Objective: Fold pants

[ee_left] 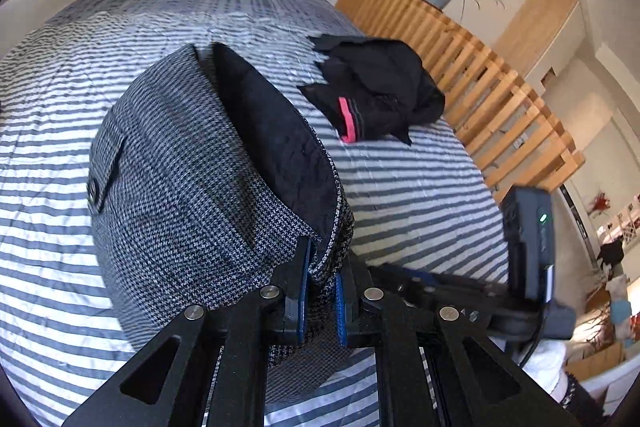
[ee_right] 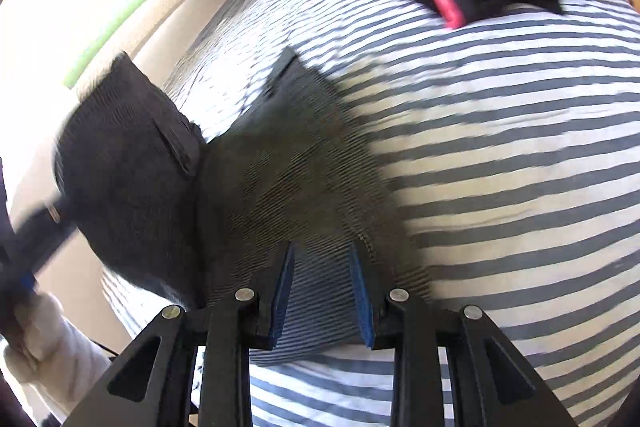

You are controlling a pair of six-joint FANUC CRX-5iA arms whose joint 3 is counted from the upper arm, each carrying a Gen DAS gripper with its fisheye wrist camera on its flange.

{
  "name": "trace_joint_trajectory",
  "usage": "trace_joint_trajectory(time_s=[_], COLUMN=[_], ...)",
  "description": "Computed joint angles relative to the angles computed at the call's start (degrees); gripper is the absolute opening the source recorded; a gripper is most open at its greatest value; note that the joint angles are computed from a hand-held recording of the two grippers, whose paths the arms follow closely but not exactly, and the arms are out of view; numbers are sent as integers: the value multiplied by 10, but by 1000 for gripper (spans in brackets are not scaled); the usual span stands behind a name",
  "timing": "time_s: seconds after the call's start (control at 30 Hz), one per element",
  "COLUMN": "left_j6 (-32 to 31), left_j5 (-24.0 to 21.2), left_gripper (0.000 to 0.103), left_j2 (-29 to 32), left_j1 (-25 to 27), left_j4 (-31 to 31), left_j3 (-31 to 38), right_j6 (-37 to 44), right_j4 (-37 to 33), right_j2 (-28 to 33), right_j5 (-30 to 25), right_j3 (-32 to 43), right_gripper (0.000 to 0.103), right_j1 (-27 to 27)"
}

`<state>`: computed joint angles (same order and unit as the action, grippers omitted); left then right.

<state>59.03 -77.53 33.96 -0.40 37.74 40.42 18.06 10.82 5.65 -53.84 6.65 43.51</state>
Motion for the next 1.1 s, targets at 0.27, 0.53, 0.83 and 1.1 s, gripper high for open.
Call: trace_joint_trajectory(time_s=[0.27, 0.53, 0.83, 1.1], left_j6=[34, -77, -55, -99], left_j5=[-48, -38, -60, -39], left_gripper=[27, 48, 35, 36], left_j2=[61, -40, 25, 31], left_j1=[-49, 47, 70, 49], left_j4=[-37, 93, -1, -25], left_j3=[37, -110, -55, -57], right_j6=[35, 35, 148, 212], right_j4=[6, 15, -7, -104], right_j2=[-35, -30, 56, 104], right_j5=[-40, -35, -43, -125], right_j3=[-22, -15, 99, 155], right_gripper=[26, 26, 26, 35], right_j1=[-53, -61, -36, -63])
